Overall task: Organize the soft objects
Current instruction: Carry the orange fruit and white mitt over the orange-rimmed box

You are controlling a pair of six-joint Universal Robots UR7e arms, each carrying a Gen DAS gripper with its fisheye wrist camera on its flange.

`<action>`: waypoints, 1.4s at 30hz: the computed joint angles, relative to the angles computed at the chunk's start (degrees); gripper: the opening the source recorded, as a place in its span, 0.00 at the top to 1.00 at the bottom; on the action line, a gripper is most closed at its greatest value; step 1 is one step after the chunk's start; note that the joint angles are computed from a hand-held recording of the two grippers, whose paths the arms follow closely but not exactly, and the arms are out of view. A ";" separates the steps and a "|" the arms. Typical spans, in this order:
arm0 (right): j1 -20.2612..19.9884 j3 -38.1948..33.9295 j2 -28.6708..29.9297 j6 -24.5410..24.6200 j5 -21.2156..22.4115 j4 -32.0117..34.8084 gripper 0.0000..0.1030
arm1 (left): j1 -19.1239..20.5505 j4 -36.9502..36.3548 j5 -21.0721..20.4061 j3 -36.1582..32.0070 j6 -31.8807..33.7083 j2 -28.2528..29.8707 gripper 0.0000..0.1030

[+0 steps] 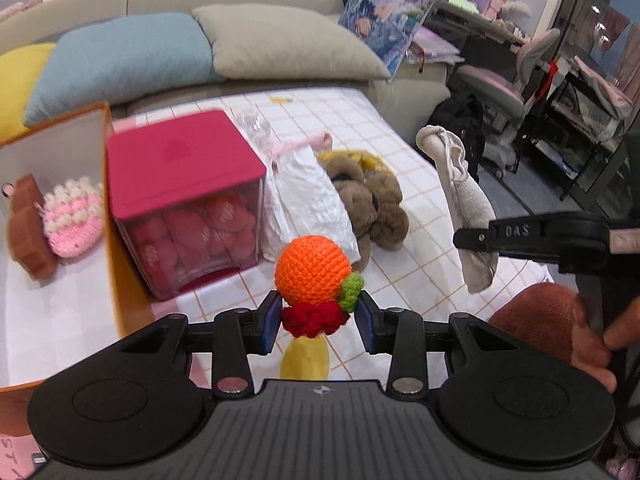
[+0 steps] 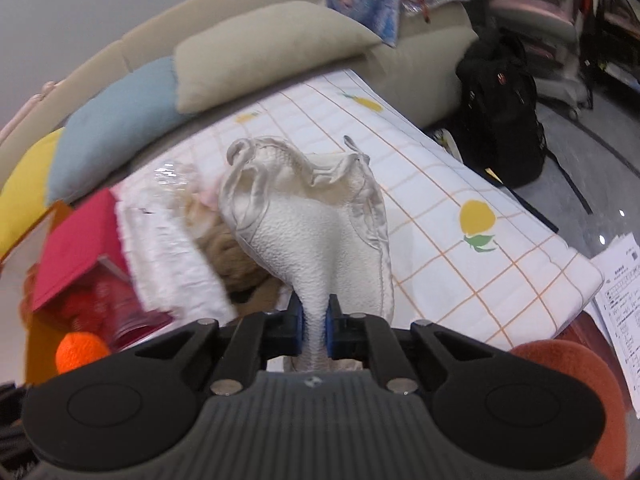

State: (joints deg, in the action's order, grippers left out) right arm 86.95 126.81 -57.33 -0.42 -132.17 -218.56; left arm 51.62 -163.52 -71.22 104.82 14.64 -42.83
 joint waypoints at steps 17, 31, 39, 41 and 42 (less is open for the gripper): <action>11.48 -1.50 0.45 -2.16 8.20 8.56 0.92 | 1.09 -4.82 6.34 2.81 -3.68 -7.43 0.57; 15.89 -15.10 6.18 -4.88 18.05 24.40 0.92 | 5.27 -1.96 12.60 -1.41 -2.58 -9.63 0.57; 15.62 -28.38 12.69 -5.01 20.08 38.68 0.92 | 8.85 2.70 14.23 -7.62 3.31 -6.75 0.57; 15.08 -31.23 14.20 -3.94 20.26 42.13 0.92 | 9.37 2.79 15.00 -8.93 5.89 -5.75 0.57; 14.73 -32.82 15.15 -3.57 19.86 43.45 0.92 | 9.65 2.97 15.11 -9.50 6.65 -5.38 0.57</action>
State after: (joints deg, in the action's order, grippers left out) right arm 101.68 93.99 -42.18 -3.98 -112.32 -175.11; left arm 61.28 -160.56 -56.11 95.33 21.30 -48.21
